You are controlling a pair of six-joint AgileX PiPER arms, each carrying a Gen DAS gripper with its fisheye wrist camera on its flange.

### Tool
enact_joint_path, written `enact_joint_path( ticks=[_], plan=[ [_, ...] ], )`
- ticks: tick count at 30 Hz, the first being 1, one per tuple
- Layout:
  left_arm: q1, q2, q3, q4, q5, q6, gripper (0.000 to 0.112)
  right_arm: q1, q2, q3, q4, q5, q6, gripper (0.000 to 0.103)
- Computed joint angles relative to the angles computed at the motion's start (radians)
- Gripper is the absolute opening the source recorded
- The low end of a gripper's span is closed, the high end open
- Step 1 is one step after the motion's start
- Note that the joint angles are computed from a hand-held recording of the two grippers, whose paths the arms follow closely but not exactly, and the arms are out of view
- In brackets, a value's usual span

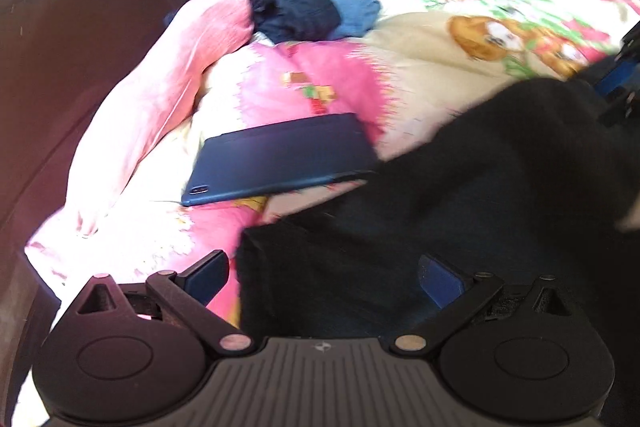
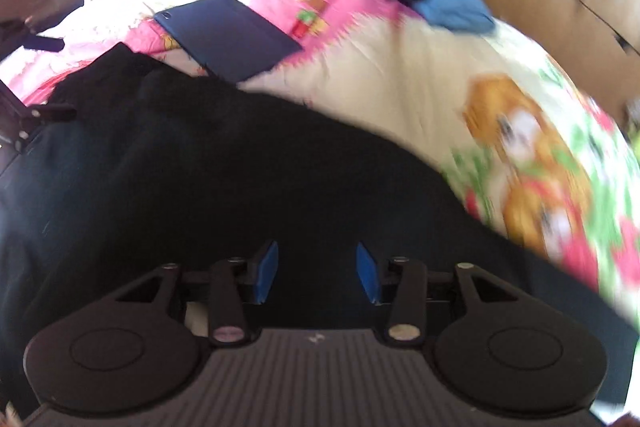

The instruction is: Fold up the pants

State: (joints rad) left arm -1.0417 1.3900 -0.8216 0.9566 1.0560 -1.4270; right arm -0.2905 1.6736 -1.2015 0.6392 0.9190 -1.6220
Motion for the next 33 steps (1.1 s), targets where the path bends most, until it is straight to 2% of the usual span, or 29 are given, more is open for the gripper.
enact_joint_path(
  ticks=[2,5,7,10,13,14,16,19,24,26,29,30,32,33],
  plan=[
    [0.135,-0.026,0.024,0.003,-0.105,0.038,0.103,0.107,0.065,-0.066,-0.039,-0.058,0.064,0.053],
    [0.269,-0.019,0.038,-0.062,-0.247,0.163,0.103,0.230,0.155,-0.138,-0.131,-0.140,0.160,0.053],
    [0.345,-0.009,0.049,-0.116,-0.336,0.242,0.103,0.292,0.230,-0.214,-0.200,-0.159,0.243,0.053],
    [0.398,0.047,0.055,-0.169,-0.408,0.302,0.103,0.337,0.319,-0.298,-0.317,-0.142,0.331,0.057],
    [0.456,0.085,0.068,-0.202,-0.483,0.301,0.103,0.341,0.358,-0.336,-0.338,-0.120,0.321,0.060],
    [0.471,0.078,0.079,-0.198,-0.506,0.275,0.100,0.340,0.364,-0.355,-0.344,-0.098,0.329,0.060],
    [0.481,0.057,0.094,-0.167,-0.511,0.213,0.082,0.336,0.359,-0.374,-0.348,-0.075,0.326,0.060],
    [0.491,0.030,0.112,-0.144,-0.515,0.190,0.066,0.340,0.346,-0.369,-0.356,-0.095,0.289,0.061],
    [0.518,0.008,0.104,-0.208,-0.528,0.272,0.062,0.395,0.419,-0.453,-0.465,-0.064,0.420,0.063],
    [0.536,-0.009,0.108,-0.239,-0.539,0.322,0.063,0.403,0.418,-0.451,-0.452,-0.057,0.423,0.058],
    [0.557,0.006,0.103,-0.274,-0.552,0.351,0.065,0.412,0.377,-0.366,-0.431,-0.105,0.382,0.032],
    [0.559,0.021,0.092,-0.281,-0.546,0.356,0.065,0.415,0.365,-0.338,-0.429,-0.121,0.386,0.015],
    [0.547,0.043,0.074,-0.250,-0.525,0.315,0.064,0.414,0.328,-0.268,-0.416,-0.190,0.367,0.012],
    [0.548,0.046,0.067,-0.247,-0.520,0.302,0.060,0.409,0.315,-0.251,-0.404,-0.204,0.360,0.008]
  ],
)
